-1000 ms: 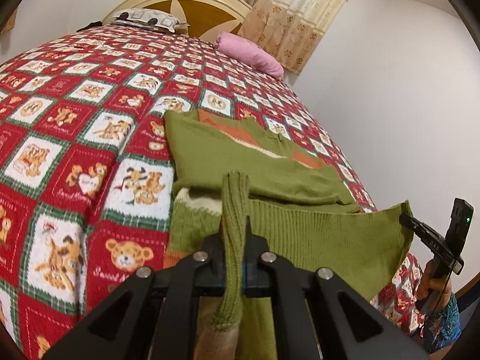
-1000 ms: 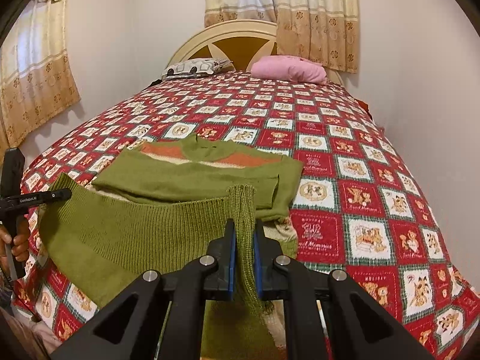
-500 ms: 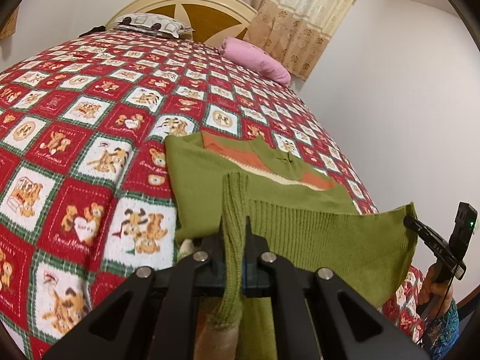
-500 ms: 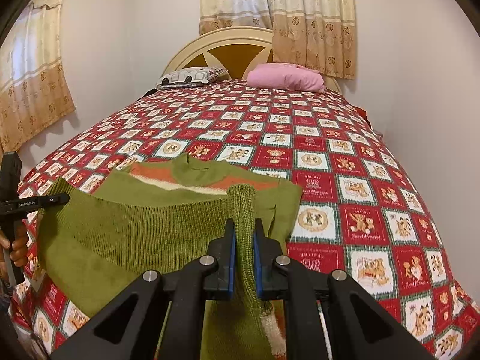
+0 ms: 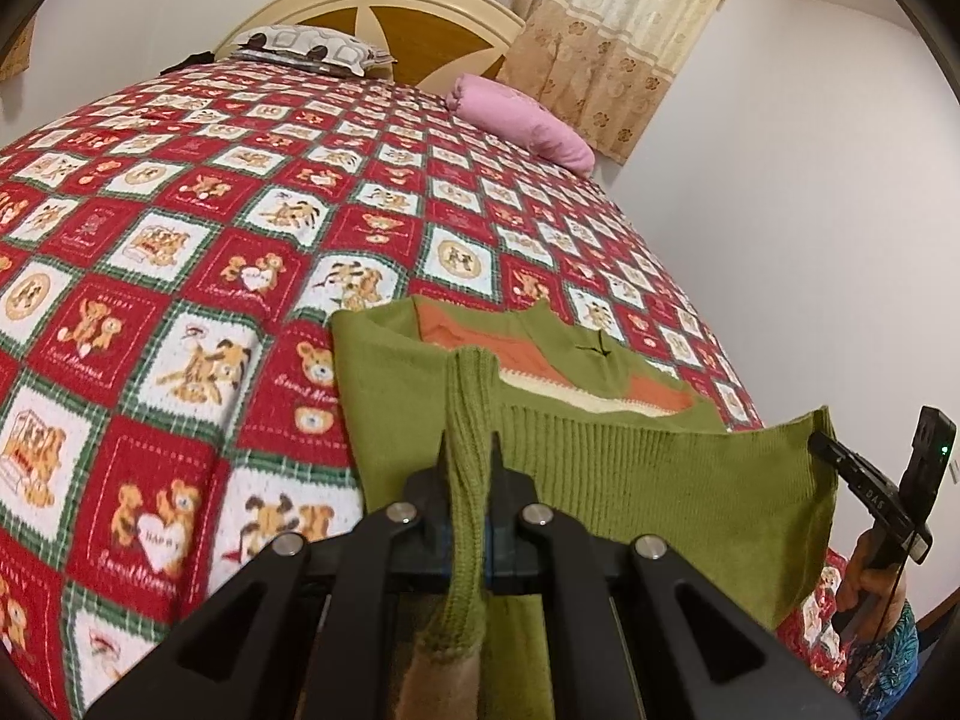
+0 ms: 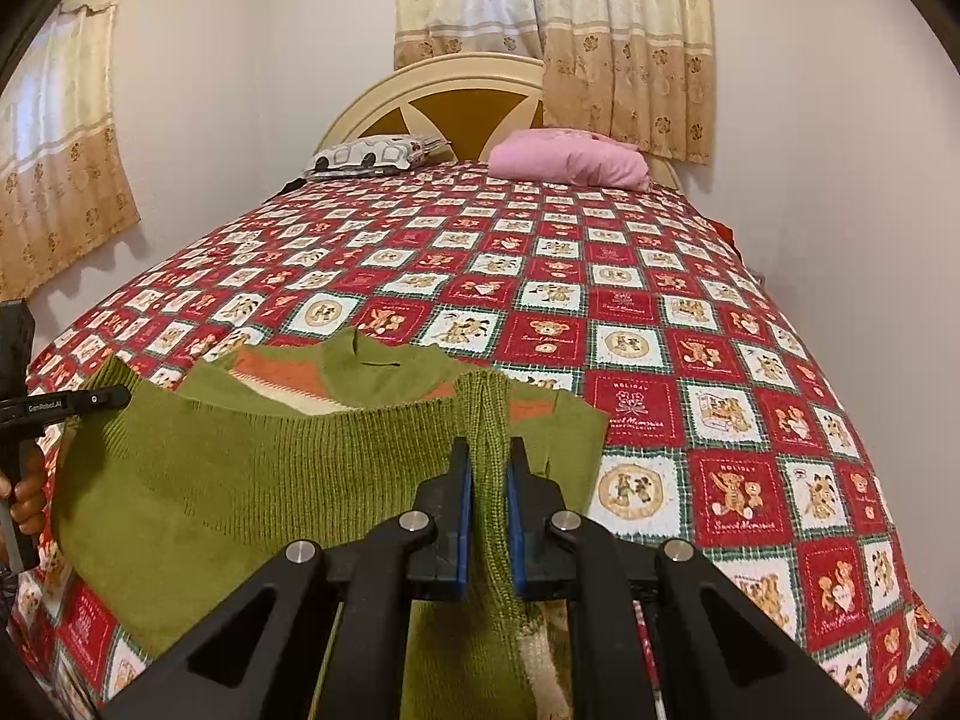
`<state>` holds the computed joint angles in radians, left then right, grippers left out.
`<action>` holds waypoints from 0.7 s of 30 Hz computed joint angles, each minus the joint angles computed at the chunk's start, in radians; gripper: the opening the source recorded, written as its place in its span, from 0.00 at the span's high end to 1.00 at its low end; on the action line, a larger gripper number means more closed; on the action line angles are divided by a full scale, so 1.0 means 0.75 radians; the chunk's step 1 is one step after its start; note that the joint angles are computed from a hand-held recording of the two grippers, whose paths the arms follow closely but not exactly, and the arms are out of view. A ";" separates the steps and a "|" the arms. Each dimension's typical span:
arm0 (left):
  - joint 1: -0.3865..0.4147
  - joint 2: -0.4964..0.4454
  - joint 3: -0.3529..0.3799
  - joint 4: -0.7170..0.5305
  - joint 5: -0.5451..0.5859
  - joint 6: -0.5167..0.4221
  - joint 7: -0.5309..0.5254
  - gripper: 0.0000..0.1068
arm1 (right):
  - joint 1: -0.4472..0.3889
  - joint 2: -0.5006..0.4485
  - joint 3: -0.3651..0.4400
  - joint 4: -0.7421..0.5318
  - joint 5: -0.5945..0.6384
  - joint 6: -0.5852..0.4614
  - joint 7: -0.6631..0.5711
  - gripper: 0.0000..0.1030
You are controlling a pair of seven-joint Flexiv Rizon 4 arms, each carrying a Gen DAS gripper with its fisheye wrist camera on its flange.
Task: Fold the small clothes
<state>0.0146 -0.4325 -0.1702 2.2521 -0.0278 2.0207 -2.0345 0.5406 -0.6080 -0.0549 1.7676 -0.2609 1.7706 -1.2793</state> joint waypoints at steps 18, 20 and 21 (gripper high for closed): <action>-0.188 -0.140 0.212 -0.328 -0.246 -0.200 0.226 0.95 | -0.053 -0.307 0.006 -0.535 -0.101 -0.284 0.142 0.92; -0.228 -0.178 0.252 -0.384 -0.293 -0.218 0.254 0.95 | -0.054 -0.358 0.000 -0.615 -0.112 -0.327 0.168 0.92; -0.256 -0.202 0.282 -0.416 -0.323 -0.230 0.265 0.95 | -0.052 -0.382 -0.009 -0.649 -0.118 -0.342 0.183 0.92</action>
<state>-0.1777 -0.5841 0.0410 1.9405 -0.2703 1.8483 -1.8357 0.5017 -0.8946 -0.0619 1.2807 -0.3493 1.5143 -1.1422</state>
